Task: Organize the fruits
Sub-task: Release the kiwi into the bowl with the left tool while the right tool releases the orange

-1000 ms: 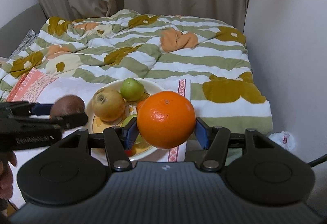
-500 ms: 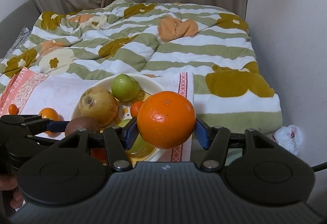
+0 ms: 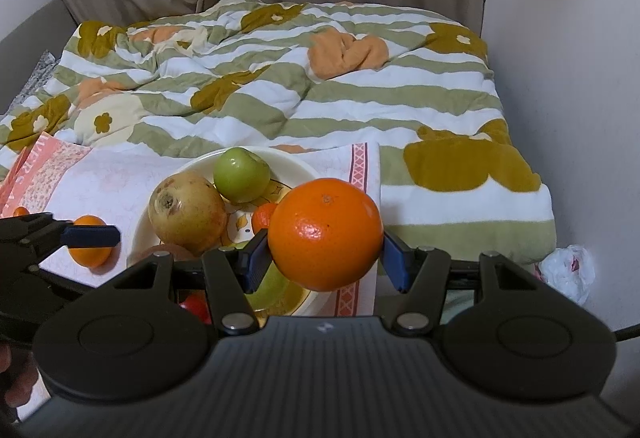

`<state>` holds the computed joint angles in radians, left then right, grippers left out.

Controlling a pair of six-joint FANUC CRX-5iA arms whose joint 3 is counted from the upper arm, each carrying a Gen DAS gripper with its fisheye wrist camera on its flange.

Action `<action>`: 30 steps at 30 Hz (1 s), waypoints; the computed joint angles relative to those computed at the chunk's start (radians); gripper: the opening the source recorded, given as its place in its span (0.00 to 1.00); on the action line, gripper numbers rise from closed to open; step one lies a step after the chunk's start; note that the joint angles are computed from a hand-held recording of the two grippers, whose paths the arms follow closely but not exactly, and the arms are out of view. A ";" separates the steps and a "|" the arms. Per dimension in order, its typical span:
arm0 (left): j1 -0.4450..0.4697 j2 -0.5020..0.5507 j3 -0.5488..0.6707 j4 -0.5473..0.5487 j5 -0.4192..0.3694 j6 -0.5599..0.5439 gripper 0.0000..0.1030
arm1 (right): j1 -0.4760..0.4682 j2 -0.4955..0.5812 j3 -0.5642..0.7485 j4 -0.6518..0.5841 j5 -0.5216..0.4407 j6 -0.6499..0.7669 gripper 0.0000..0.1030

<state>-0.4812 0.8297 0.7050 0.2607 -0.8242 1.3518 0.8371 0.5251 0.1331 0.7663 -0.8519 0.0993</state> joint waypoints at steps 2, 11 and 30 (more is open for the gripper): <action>0.001 -0.017 -0.021 -0.012 0.013 0.001 0.94 | -0.003 0.002 0.003 -0.001 0.006 0.003 0.71; 0.008 -0.107 -0.132 -0.071 0.093 0.059 0.95 | -0.025 0.028 0.020 -0.009 0.063 0.038 0.71; 0.009 -0.234 -0.256 -0.293 0.179 0.325 0.95 | -0.057 0.078 0.006 0.034 0.179 0.041 0.73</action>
<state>-0.4719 0.5957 0.4486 -0.0325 -0.6456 1.6768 0.7804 0.6026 0.1394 0.8001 -0.6727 0.1404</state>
